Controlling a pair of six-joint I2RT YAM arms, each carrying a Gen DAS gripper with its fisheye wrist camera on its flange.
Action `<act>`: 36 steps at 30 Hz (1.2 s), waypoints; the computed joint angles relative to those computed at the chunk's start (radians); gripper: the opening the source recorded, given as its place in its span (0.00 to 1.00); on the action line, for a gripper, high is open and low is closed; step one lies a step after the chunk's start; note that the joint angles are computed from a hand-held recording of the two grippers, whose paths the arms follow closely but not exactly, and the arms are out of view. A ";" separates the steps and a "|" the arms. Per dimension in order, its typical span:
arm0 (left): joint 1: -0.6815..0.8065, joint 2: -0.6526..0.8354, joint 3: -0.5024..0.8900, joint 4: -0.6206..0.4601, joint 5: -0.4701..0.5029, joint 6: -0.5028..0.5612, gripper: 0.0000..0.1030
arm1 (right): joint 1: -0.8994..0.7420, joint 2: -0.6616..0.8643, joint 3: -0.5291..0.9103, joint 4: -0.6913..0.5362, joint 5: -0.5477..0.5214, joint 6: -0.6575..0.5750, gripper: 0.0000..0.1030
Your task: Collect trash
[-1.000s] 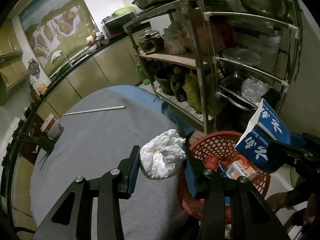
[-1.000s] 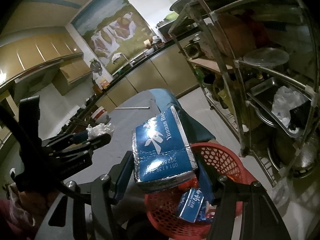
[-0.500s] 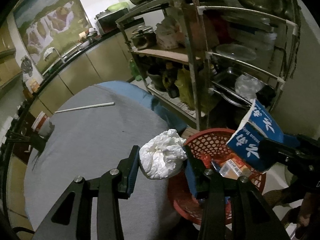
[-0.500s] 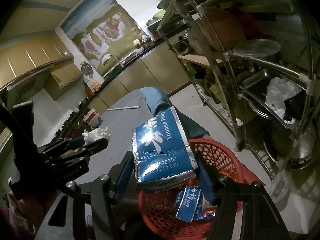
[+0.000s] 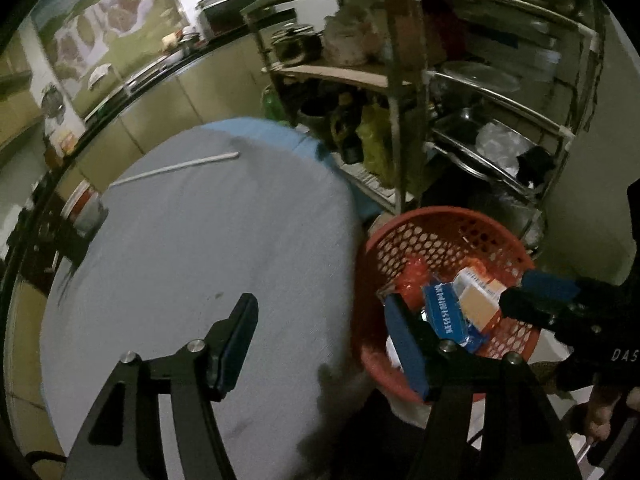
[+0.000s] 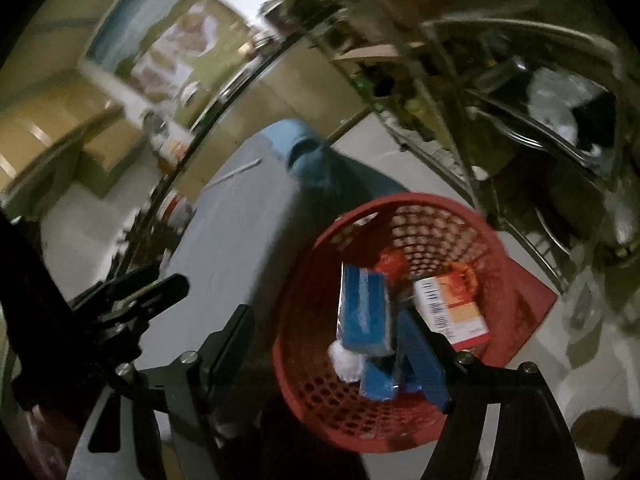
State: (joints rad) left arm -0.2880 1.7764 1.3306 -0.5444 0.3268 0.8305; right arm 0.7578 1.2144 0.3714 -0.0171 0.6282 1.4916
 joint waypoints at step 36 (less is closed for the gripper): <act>0.544 0.714 1.044 -0.226 -0.022 -0.317 0.75 | -0.110 1.118 1.603 -0.505 -0.147 -0.621 0.75</act>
State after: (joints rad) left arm 0.2561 2.4899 2.3747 -0.7699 0.3052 0.5131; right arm 0.6480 2.3326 1.9743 -0.5225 0.4814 0.8706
